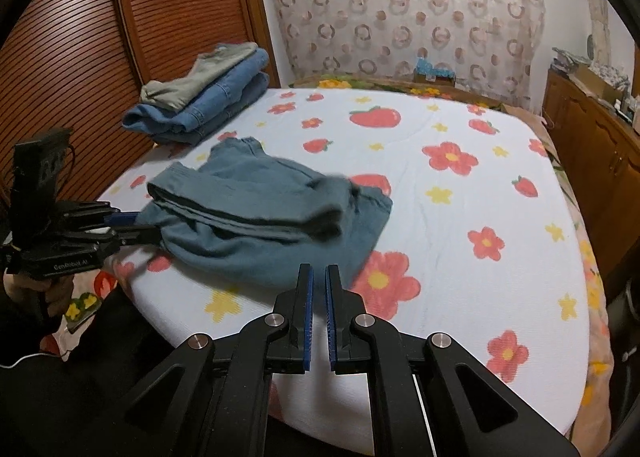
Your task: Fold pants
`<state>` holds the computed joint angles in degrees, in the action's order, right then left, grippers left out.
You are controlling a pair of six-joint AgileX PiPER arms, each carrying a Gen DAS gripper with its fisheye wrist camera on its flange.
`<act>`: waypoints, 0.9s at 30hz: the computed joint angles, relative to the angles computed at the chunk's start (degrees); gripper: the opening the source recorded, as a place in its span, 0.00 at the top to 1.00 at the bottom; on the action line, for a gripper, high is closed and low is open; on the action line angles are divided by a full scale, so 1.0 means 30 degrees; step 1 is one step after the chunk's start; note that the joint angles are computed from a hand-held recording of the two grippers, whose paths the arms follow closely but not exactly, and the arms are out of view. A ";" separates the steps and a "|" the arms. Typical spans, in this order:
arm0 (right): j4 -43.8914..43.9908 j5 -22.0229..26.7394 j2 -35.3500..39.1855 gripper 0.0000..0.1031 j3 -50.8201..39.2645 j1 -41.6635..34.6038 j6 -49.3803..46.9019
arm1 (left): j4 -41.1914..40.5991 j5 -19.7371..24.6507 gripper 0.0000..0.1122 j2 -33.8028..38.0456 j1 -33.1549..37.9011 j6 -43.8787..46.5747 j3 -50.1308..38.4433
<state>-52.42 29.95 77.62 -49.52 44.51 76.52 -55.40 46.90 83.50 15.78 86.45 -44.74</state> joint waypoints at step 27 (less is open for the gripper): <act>-0.9258 0.3105 0.5373 0.35 -0.0536 0.2290 1.1497 | -0.1654 -0.2032 0.29 0.0815 -0.0282 0.2052 0.0787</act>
